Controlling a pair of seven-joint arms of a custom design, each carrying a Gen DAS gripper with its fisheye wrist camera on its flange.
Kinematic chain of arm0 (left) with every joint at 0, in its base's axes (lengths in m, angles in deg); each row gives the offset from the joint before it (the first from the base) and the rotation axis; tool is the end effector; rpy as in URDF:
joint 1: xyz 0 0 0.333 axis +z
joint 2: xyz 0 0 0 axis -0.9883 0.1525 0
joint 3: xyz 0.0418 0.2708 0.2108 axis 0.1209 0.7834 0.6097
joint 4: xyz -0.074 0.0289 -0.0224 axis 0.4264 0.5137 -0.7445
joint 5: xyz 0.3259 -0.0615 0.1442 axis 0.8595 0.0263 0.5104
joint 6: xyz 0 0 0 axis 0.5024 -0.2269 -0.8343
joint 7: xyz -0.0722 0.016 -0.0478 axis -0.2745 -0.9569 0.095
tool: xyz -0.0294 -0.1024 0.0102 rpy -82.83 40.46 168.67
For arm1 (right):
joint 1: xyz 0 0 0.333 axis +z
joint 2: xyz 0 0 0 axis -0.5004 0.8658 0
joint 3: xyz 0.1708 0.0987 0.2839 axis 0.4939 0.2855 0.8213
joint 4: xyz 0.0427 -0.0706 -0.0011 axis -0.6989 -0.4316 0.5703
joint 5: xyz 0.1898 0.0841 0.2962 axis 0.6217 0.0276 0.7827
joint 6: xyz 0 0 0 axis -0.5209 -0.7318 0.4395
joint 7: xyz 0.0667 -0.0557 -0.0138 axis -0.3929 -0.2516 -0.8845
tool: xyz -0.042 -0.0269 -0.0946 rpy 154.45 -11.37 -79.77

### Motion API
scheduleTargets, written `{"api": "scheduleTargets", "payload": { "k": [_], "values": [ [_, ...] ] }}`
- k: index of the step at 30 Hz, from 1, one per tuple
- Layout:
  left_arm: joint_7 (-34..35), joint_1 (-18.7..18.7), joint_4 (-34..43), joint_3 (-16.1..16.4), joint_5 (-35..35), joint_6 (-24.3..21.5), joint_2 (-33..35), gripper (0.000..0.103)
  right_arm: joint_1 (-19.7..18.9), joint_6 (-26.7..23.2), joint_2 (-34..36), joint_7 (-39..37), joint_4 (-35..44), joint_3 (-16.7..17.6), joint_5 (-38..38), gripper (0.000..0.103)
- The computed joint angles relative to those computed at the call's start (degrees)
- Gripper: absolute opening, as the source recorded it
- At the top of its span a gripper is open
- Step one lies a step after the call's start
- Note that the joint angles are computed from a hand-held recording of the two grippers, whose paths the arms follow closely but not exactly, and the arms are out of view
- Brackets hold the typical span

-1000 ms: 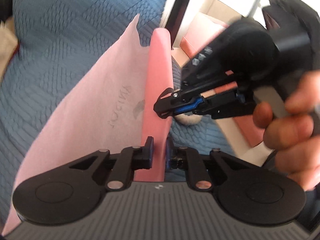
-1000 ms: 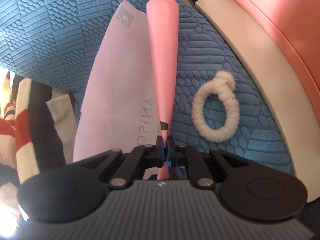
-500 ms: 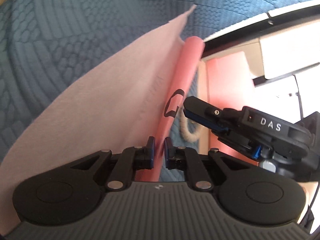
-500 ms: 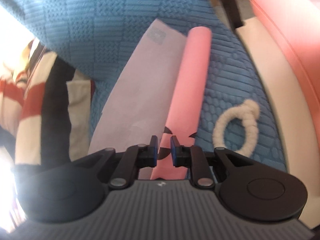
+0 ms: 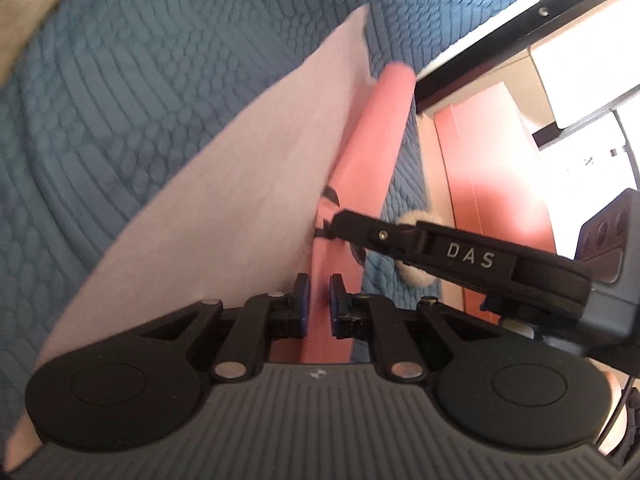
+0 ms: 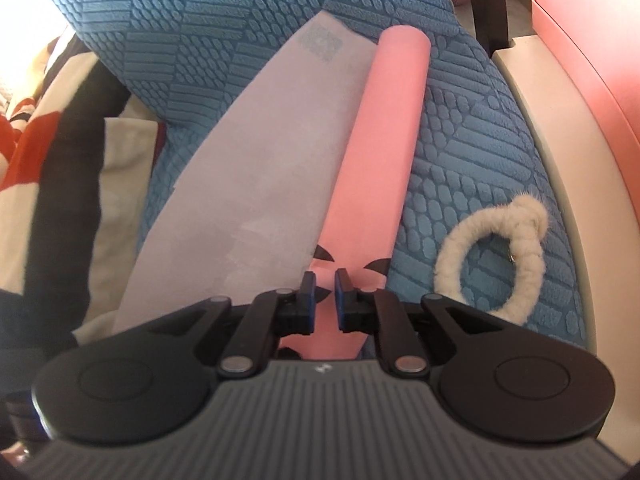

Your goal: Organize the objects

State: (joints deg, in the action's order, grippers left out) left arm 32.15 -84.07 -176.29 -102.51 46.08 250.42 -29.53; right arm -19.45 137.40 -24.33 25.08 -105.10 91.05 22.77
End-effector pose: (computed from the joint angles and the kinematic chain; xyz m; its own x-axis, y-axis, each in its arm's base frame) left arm 0.5519 -0.3402 0.4335 0.1701 -0.7696 0.6154 -0.8697 -0.4109 -0.2736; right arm 0.5686 0.1026 0.4132 0.0200 -0.9100 -0.4141 -0.9099 0.1551 -0.3847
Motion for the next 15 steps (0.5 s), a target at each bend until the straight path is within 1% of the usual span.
{"api": "scheduleTargets", "payload": {
  "k": [1,2,4,5,6,8,9,12,14,15],
  "values": [
    [-1.4,-2.03,-0.42,2.61,1.49,0.46,-1.04,0.013,-0.13,0.02,0.01,-0.3,-0.05,0.07,0.49,0.011],
    [-2.6,-3.29,-0.97,4.31,2.52,1.14,-1.9,0.013,-0.17,0.12,0.03,-0.56,-0.11,0.12,0.75,0.011],
    [-4.77,-5.4,-2.25,7.1,4.81,2.84,-3.59,0.012,-0.29,-0.01,0.01,-0.81,-0.13,0.14,1.25,0.01],
    [-5.33,-5.95,-2.68,7.79,5.96,3.55,-4.19,0.012,-0.34,-0.3,0.08,-0.51,0.02,0.15,1.63,0.01],
    [-4.63,-4.9,-2.69,6.51,6.2,4.62,-3.95,0.012,-0.55,-0.72,0.15,-0.57,0.17,0.18,2.3,0.01],
    [-1.39,0.15,-2.59,0.16,5.56,5.99,-2.67,0.012,-0.99,-1.93,0.45,-0.2,0.72,0.07,3.36,0.008],
    [-0.53,1.28,-2.05,-1.5,5.9,5.21,-2.08,0.012,-1.15,-2.44,0.6,0.02,0.95,-0.02,3.62,0.007],
    [0.23,-0.25,0.81,-0.99,6.48,-0.35,-0.79,0.012,-1.83,-4.06,1.16,0.61,1.77,-0.2,4.87,0.0],
    [0.91,-1.95,2.25,0.55,5.89,-4.15,-0.67,0.012,-2.51,-5.37,1.35,0.14,2.21,-0.21,6.23,0.0],
    [1.4,-2.43,1.69,1.1,5.34,-4.99,-1.44,0.012,-2.61,-5.54,1.38,-0.06,2.24,-0.19,6.59,0.0]
  ]
}}
